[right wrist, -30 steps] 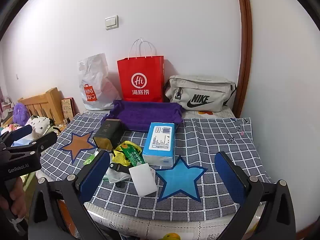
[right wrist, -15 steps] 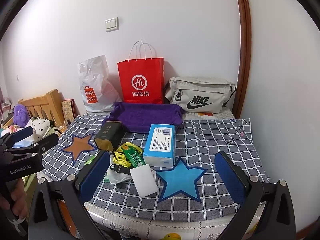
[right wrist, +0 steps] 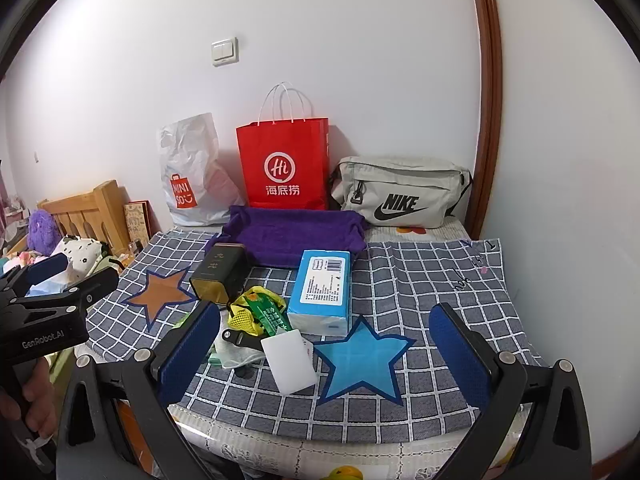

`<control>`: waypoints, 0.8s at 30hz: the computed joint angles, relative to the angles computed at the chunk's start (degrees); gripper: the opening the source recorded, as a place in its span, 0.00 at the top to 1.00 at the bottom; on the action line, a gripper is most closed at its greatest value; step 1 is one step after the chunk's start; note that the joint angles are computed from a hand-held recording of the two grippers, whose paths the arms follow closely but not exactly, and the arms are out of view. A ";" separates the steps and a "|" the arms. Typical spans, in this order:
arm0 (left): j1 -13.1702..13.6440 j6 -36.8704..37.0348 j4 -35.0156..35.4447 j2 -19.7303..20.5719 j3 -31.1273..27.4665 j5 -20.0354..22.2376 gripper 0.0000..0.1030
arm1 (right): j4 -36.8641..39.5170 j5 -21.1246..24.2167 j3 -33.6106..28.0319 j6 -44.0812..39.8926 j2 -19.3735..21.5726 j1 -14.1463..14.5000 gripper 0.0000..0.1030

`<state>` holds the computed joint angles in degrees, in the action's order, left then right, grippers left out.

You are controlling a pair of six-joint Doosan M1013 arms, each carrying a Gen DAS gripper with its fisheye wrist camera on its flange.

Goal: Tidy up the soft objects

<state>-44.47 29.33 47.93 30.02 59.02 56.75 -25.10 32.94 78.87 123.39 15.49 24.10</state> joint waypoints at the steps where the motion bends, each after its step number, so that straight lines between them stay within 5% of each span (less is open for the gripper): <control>1: 0.01 0.05 -0.02 -0.02 0.04 -0.09 0.00 | 0.13 -0.06 0.04 -0.18 -0.01 -0.01 0.00; 24: -0.12 0.01 0.13 -0.14 0.04 0.22 0.00 | -1.04 -0.77 0.56 0.71 -0.22 0.29 0.00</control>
